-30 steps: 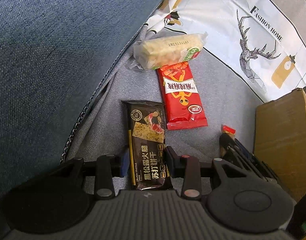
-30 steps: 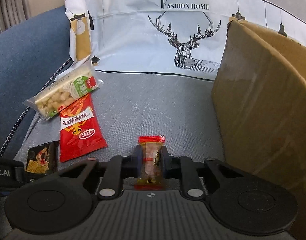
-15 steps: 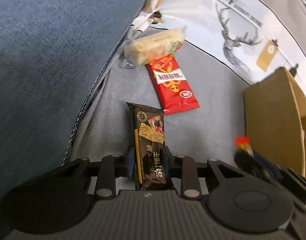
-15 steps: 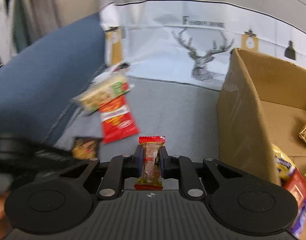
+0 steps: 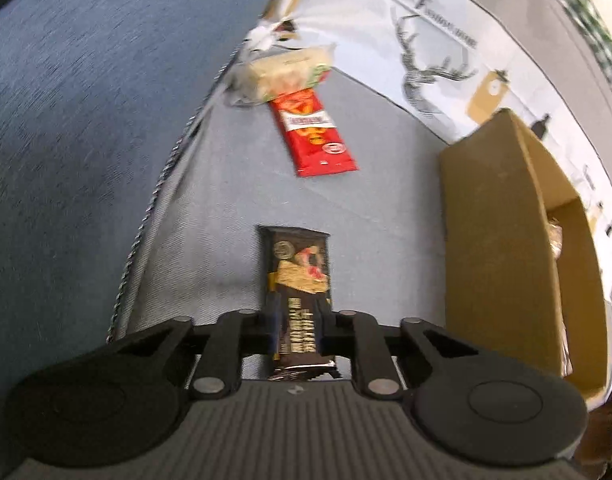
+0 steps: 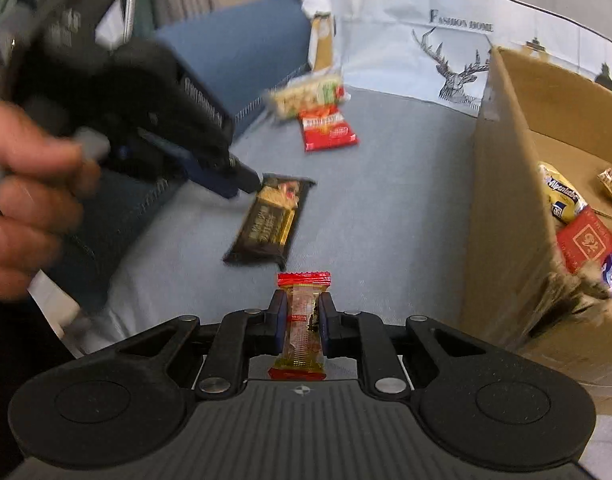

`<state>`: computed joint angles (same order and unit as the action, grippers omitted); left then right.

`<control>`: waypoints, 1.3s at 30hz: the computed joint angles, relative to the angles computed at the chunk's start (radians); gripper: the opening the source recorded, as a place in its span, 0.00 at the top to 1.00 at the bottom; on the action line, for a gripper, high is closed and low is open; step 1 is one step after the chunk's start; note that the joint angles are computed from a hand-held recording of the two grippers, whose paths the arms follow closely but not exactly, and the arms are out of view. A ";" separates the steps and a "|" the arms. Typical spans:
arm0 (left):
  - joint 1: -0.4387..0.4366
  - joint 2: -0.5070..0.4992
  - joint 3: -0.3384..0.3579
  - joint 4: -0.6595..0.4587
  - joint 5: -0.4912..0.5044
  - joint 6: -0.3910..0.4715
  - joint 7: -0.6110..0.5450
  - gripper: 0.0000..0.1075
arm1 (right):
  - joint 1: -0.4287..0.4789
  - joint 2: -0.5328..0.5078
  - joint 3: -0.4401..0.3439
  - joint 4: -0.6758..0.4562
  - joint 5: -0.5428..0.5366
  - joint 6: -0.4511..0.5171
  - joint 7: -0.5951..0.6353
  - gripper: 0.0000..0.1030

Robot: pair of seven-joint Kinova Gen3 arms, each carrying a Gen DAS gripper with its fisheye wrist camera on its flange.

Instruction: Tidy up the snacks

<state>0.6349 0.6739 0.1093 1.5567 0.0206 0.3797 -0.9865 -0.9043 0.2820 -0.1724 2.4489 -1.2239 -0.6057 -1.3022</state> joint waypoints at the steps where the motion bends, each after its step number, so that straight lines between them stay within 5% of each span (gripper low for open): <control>1: -0.005 0.004 0.002 -0.004 0.004 -0.002 0.002 0.67 | 0.007 0.004 -0.012 -0.005 -0.015 -0.014 0.022 0.84; 3: -0.032 0.014 0.031 -0.009 0.022 -0.018 -0.012 0.47 | 0.049 0.018 -0.040 -0.007 -0.001 -0.027 0.018 0.84; 5: -0.053 0.033 0.063 -0.029 0.039 -0.007 -0.042 0.40 | 0.047 0.030 0.006 -0.007 0.041 0.013 -0.034 0.83; 11: 0.138 0.103 -0.093 -0.192 -0.098 0.157 0.030 0.40 | 0.059 0.060 0.056 -0.023 0.126 0.078 -0.106 0.82; 19: 0.177 0.152 -0.102 -0.281 -0.180 0.241 0.086 0.40 | 0.054 0.071 0.109 -0.052 0.131 0.160 -0.074 0.75; 31: 0.165 0.169 -0.077 -0.309 -0.205 0.299 0.096 0.40 | 0.013 0.083 0.139 -0.060 0.104 0.150 -0.031 0.75; 36: 0.182 0.179 -0.087 -0.326 -0.225 0.315 0.095 0.59 | -0.026 0.087 0.120 -0.045 0.045 0.054 -0.019 0.83; 39: 0.190 0.180 -0.087 -0.327 -0.237 0.310 0.090 0.60 | -0.010 0.083 0.086 -0.024 0.076 -0.003 -0.069 0.83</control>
<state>0.8246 0.8539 0.0225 1.2295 -0.2168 0.6894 -0.8961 -0.9142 0.3653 -0.0869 2.4246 -1.1479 -0.6088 -1.3708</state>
